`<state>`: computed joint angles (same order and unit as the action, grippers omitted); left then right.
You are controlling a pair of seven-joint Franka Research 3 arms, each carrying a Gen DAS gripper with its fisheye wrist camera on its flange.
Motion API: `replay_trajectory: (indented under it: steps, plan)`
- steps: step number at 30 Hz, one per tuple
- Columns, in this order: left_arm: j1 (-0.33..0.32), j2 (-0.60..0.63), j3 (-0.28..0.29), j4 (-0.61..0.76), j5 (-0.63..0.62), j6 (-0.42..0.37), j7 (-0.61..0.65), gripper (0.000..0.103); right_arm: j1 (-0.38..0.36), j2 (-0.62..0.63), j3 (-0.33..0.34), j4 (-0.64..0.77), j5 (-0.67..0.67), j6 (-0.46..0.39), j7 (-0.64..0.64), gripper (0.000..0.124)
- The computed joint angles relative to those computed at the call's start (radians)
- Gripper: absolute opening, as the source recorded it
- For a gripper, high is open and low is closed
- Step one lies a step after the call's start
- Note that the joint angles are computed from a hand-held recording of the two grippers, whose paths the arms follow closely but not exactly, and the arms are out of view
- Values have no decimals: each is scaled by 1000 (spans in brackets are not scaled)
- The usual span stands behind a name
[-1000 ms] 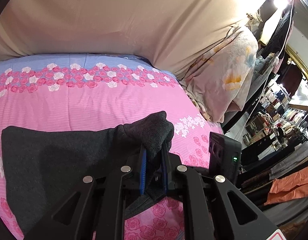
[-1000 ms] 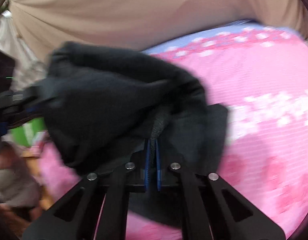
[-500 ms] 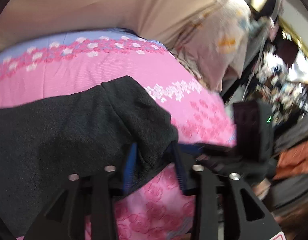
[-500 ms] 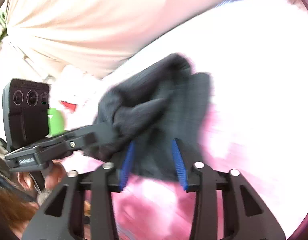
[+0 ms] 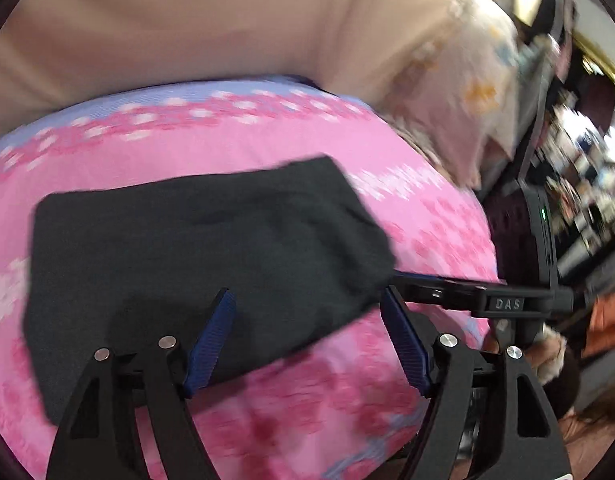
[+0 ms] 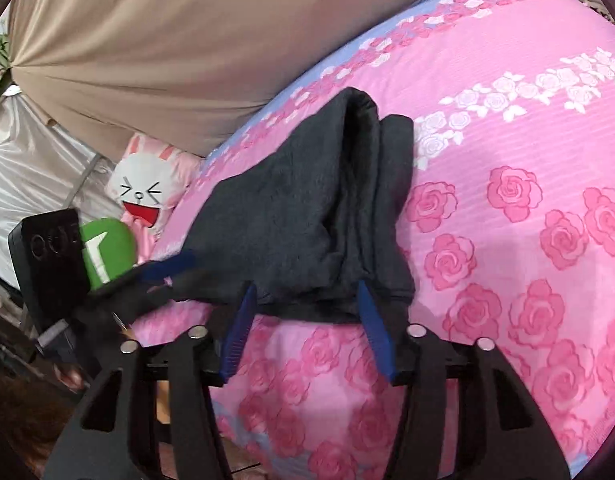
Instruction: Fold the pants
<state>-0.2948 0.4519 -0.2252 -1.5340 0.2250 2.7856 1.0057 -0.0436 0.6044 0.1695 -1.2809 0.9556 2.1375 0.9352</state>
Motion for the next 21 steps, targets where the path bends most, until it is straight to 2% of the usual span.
replay_trajectory:
  steps: [2,6,9,11,12,14,15,18,20,21]
  plan:
    - [19,-72,27,-100,-10,57,-67,72,0,6,1,3,9,6,19,54]
    - [130,-173,-28,-262,-139,194,-72,72,16,-51,-14,-74,-10,77,1,54]
    - [87,-206,33,-297,-68,213,-152,72,44,-83,-34,-116,-57,134,10,54]
    - [116,-196,-8,-290,-88,221,-106,72,55,-72,-36,-101,-76,137,27,59]
    - [145,-184,-52,-283,-126,226,-54,72,62,-57,-34,-82,-84,141,38,62]
    - [172,-174,-93,-281,-170,236,2,72,78,-45,-29,-69,-95,187,43,44]
    - [175,-166,-104,-273,-184,237,20,72,79,-33,-23,-42,-102,177,48,21]
    - [191,-163,-131,-267,-228,255,56,72,24,-89,31,-70,15,175,-45,19]
    - [159,-183,-92,-281,-208,262,30,72,1,-142,32,-112,85,172,-100,19]
    - [113,-194,-35,-284,-158,245,-20,72,2,-161,22,-134,99,180,-123,19]
